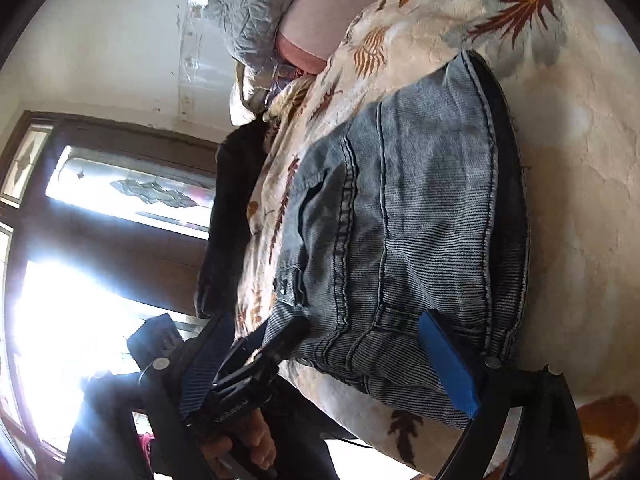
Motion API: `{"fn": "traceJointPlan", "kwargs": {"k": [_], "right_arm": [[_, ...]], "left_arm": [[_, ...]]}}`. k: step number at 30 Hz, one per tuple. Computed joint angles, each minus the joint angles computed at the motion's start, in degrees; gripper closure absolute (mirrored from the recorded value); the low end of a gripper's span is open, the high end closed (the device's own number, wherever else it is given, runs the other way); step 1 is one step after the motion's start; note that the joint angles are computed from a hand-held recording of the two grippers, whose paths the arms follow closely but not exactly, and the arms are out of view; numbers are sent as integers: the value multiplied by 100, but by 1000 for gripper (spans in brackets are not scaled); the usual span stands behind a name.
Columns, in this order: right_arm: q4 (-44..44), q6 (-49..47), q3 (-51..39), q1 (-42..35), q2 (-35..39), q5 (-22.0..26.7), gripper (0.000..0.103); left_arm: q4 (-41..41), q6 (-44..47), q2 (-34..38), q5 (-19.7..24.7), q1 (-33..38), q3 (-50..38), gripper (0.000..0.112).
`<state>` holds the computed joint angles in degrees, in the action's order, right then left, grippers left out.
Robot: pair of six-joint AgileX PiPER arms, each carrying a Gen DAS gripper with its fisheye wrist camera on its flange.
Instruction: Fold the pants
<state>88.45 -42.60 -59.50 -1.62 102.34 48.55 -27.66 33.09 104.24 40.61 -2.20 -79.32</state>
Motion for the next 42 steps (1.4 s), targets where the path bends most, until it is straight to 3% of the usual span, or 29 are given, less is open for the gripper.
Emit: {"fn": "traceJointPlan", "kwargs": {"k": [3,7,10,14,20,25,27,29,33,38,40,42], "right_arm": [[344,-280,147,-54,24,108,8],[569,-459,240,-194,114,362,8],[531,-457,240,-230,120,416,8],[134,94,47,-243,-43,318,8],[-897,1446,-1858,-355,482,390,8],[-2071,3043,-4310,-308,2130,828,8],[-2012,3231,-4609,-341,2719,814,8],[-1489,3098,-4273,-462,2629,740,8],[-2372,3204,-4021,-305,1930,685,8],[-1724,2357,-2425,-325,991,462,4],[-1912,2400,-2185,-221,1178,407,1],[-1430,1906,-1809,-312,1031,274,1]], "left_arm": [[-234,120,-82,32,80,11,34],[-673,596,-339,-322,82,242,34],[66,160,17,-191,-134,25,34],[-487,505,106,-120,62,98,33],[-875,969,203,-28,188,81,31],[-1215,1168,269,16,288,123,28],[-1234,1213,288,-6,268,125,28],[-1268,1269,280,-33,259,144,28],[-1407,1434,310,-37,289,161,28],[-1332,1327,285,-85,258,175,27],[-1237,1241,280,-96,227,166,27],[-1141,1161,205,-122,209,174,27]]}}
